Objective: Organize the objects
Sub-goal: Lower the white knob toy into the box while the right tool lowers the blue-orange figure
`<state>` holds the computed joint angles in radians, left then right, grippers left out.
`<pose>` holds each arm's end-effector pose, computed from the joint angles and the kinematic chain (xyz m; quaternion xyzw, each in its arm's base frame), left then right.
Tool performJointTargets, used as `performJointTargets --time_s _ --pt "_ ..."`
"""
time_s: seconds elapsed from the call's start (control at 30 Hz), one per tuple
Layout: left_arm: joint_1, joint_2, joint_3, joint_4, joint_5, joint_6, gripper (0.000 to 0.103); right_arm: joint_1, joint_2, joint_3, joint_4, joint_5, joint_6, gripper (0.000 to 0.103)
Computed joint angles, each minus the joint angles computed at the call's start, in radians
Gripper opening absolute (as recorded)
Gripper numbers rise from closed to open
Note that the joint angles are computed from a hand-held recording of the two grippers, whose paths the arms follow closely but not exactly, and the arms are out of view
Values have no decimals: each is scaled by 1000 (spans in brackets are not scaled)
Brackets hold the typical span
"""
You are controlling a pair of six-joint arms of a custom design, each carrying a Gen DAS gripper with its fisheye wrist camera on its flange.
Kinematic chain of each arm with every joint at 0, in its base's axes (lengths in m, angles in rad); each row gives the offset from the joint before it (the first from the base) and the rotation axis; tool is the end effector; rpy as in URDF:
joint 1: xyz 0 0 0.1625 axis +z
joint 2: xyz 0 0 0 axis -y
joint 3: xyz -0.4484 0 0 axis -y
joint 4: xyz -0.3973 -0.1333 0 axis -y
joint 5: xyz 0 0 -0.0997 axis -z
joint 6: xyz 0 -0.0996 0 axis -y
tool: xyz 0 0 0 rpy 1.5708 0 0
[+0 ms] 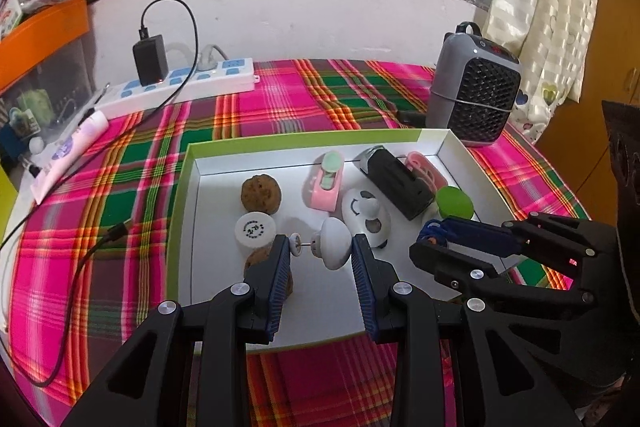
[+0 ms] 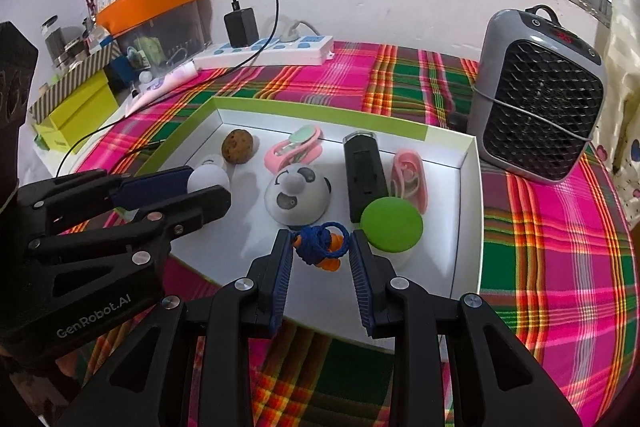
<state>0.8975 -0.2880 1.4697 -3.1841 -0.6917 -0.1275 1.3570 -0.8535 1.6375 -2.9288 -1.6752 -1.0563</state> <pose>-0.2709 -0.6765 -0.0937 0.1505 0.8758 -0.3405 0.3073 -0.0313 -0.7234 0.1908 0.3782 -0.8801 0.1979 0.2080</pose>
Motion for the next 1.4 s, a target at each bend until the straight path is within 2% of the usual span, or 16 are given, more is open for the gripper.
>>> performJointTargets --time_s 0.77,0.97,1.4 --pt "33 39 -105 120 34 46 30 8 39 -36 -19 -35 -28 30" --pt "36 44 -111 122 38 47 30 12 50 -35 -56 -41 -52 30" --pt "41 51 -122 133 46 41 30 11 51 -37 -53 -41 -52 30"
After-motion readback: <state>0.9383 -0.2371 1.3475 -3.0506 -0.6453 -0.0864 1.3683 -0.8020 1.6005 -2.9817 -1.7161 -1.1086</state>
